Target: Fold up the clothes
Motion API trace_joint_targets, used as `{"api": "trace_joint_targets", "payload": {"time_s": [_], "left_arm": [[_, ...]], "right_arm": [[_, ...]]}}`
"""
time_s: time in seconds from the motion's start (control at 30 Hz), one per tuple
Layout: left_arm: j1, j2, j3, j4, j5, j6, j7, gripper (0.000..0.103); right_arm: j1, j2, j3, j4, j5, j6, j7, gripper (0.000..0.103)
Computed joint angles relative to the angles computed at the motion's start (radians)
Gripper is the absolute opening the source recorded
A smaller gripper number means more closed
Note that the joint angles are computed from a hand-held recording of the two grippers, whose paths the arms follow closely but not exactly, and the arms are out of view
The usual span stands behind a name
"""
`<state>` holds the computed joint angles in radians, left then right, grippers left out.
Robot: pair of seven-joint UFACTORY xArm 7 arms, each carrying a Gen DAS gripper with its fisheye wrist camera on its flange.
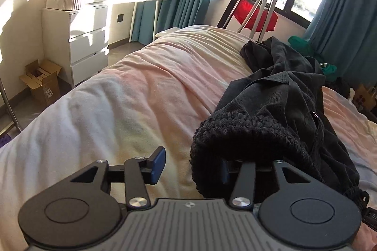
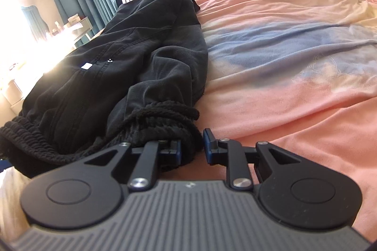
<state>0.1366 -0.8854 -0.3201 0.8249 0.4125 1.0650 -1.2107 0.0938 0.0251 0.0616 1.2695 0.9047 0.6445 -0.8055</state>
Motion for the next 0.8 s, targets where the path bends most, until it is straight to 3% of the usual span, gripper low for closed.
{"api": "trace_joint_targets", "payload": {"time_s": [0.07,0.17,0.27,0.4,0.5,0.57,0.7,0.8], "left_arm": [[0.002,0.0,-0.004,-0.009,0.007,-0.026,-0.013,0.046],[0.014,-0.005,-0.009,-0.031,0.04,-0.095,-0.025,0.024],[0.033,-0.019,-0.029,-0.049,0.105,-0.185,-0.012,0.009],[0.053,-0.05,-0.03,-0.086,0.157,-0.404,-0.013,0.009],[0.046,-0.055,-0.016,-0.11,0.143,-0.576,0.015,0.009],[0.028,-0.044,-0.005,-0.12,0.114,-0.663,0.038,0.009],[0.001,0.004,0.004,-0.118,0.06,-0.744,0.111,0.01],[0.007,0.027,0.006,-0.119,0.029,-0.785,0.156,0.01]], "right_arm": [[0.001,-0.008,0.001,-0.008,0.002,-0.005,-0.007,0.023],[0.004,-0.028,-0.002,-0.02,-0.02,-0.003,-0.033,0.024],[0.01,-0.067,-0.011,-0.043,-0.045,-0.003,-0.072,0.027],[0.033,-0.13,-0.029,-0.081,-0.043,-0.043,-0.172,0.07],[0.055,-0.168,-0.056,-0.093,-0.006,-0.024,-0.259,0.072],[0.079,-0.203,-0.076,-0.11,0.076,-0.013,-0.368,0.072],[0.134,-0.268,-0.113,-0.15,0.248,0.021,-0.604,0.072],[0.151,-0.256,-0.115,-0.125,0.277,0.12,-0.64,0.072]]}}
